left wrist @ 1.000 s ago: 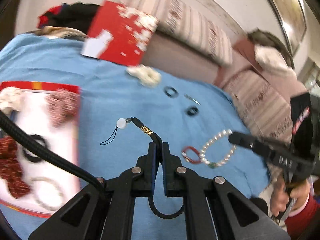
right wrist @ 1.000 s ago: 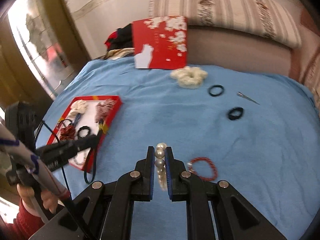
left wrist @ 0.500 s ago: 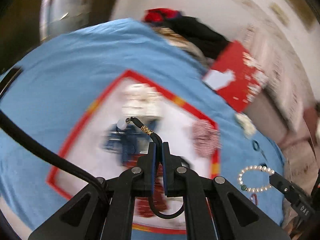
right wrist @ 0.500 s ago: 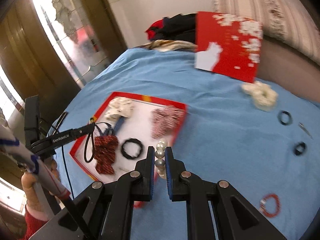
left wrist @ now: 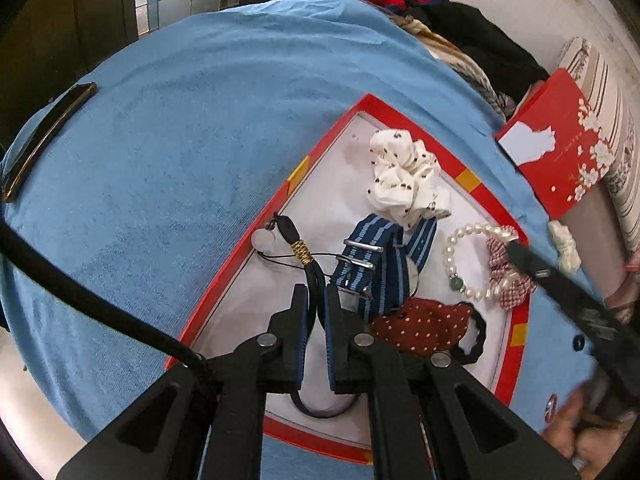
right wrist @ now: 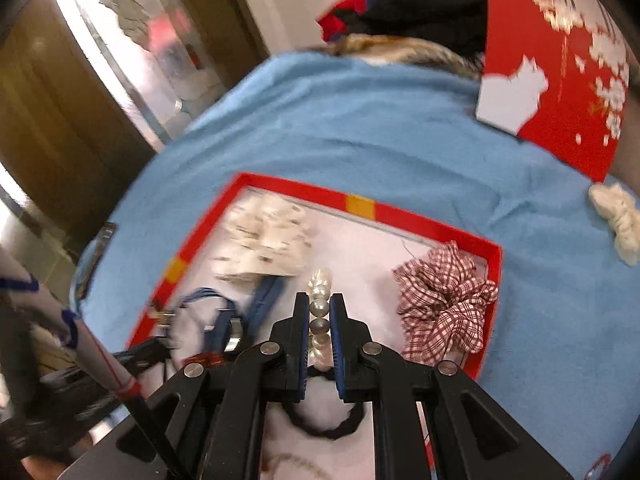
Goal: Organize jewelry
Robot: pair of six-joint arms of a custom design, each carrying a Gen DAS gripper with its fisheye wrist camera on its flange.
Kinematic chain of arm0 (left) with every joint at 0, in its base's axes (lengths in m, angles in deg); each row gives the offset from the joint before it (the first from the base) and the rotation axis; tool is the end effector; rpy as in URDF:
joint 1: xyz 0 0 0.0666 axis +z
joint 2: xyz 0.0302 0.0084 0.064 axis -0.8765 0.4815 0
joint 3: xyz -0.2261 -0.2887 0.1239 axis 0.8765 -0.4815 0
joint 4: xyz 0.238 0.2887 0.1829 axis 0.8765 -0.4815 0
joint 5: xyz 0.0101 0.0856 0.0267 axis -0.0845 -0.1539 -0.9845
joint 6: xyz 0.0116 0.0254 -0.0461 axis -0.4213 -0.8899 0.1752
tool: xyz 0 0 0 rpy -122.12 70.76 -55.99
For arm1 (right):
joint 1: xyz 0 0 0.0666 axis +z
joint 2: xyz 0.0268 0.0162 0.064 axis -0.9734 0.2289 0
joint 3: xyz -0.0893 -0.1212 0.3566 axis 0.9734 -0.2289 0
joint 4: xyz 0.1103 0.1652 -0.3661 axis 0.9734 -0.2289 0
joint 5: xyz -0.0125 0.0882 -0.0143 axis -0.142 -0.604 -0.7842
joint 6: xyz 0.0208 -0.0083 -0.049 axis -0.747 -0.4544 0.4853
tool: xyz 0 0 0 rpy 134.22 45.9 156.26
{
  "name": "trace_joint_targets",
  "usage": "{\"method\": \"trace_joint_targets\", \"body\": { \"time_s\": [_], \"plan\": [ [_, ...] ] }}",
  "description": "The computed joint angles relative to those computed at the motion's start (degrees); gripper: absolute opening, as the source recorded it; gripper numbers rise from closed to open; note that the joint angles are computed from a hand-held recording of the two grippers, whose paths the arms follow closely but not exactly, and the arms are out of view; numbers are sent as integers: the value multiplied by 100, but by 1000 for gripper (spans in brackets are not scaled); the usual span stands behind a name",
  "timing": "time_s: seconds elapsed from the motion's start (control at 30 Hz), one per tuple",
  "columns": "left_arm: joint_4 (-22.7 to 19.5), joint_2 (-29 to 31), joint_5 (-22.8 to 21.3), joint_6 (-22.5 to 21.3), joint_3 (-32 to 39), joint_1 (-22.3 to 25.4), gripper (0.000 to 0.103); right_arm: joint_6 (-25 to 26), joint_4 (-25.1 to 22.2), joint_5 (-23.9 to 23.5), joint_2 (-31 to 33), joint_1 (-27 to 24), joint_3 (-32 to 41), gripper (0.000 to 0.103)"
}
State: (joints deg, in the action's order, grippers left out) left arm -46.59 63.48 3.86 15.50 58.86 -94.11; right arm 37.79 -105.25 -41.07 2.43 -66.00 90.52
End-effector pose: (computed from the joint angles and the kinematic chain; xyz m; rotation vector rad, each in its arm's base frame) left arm 0.3394 -0.2205 0.5663 0.0103 2.6992 -0.3824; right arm 0.3266 0.0633 0.5762 0.2610 2.5505 0.2866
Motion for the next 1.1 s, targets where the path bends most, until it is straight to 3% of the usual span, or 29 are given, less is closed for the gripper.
{"method": "trace_joint_targets", "body": {
  "time_s": [0.07,0.13,0.17,0.4,0.57,0.73,0.8,0.87,1.1],
  "plan": [
    [26,-32,-80,60,9,-33,32,-51,-54,98,-6,-89,-107,11],
    [173,-125,-188,169,-30,-50,45,-52,-106,51,-80,-215,-182,21],
    [229,-146,-208,191,-23,-52,46,8,-126,36,-152,-267,-224,27],
    [543,-209,-271,340,-2,-253,46,634,-557,973,-871,-104,-330,46],
    [687,-201,-426,403,21,-547,46,715,-965,905,-1191,-79,-595,46],
    [851,-169,-525,367,39,-929,46,280,-890,60,-1279,-399,-959,45],
    [865,-105,-639,276,94,-1131,46,108,-904,-133,-1239,-480,-1019,20],
    [853,-42,-723,198,154,-1270,46,-83,-886,-397,-1247,-582,-1052,16],
    [862,120,-727,-3,297,-1560,47,-573,-1050,29,-1377,-30,-1062,13]
  ]
}}
